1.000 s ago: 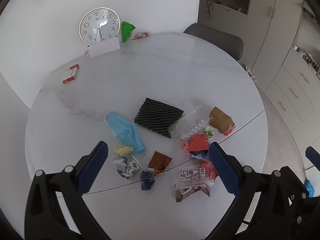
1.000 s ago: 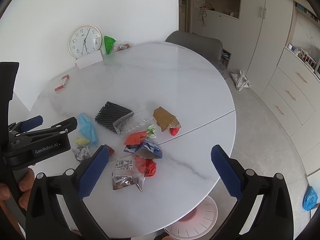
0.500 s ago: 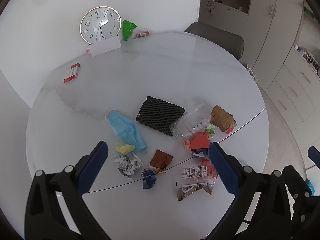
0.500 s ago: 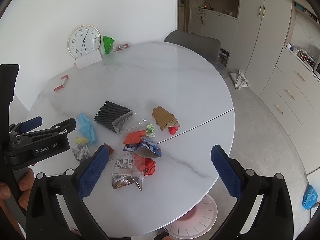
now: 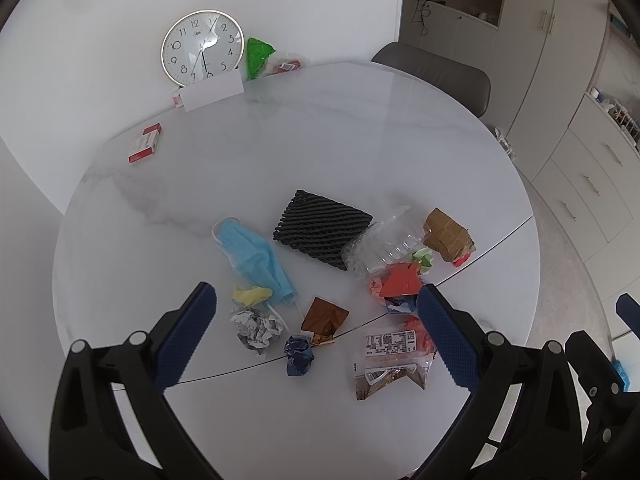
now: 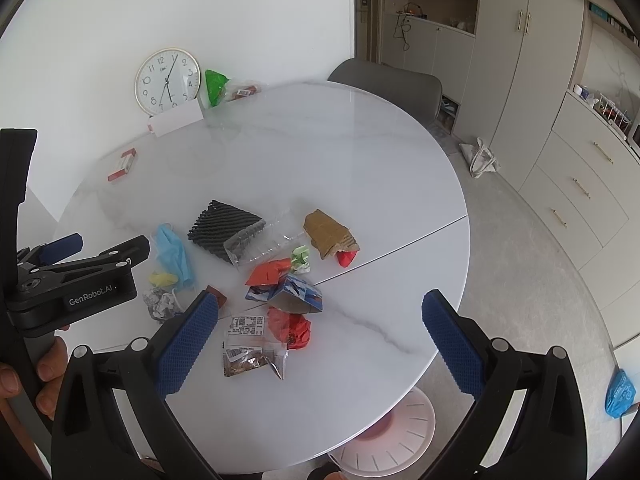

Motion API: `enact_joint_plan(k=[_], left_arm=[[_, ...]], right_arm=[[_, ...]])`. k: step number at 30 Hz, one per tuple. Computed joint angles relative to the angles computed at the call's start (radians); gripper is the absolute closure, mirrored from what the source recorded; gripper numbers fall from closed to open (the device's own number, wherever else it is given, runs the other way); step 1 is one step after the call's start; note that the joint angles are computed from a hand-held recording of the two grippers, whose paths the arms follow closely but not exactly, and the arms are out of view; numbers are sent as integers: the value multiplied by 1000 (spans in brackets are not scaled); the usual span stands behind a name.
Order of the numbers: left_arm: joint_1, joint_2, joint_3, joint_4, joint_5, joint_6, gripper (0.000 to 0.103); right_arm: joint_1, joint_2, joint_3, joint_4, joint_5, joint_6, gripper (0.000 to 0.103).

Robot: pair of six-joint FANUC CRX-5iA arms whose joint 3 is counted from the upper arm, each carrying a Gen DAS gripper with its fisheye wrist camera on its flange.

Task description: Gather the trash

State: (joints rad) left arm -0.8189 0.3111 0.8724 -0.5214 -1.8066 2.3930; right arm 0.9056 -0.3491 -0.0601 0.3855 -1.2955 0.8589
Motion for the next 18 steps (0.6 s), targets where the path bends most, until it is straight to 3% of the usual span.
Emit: enact_joint_plan(k=[18], left_arm=[[-3, -2, -8, -14, 0, 5, 7]], right_arm=[[-2, -3, -3, -4, -2, 1, 2]])
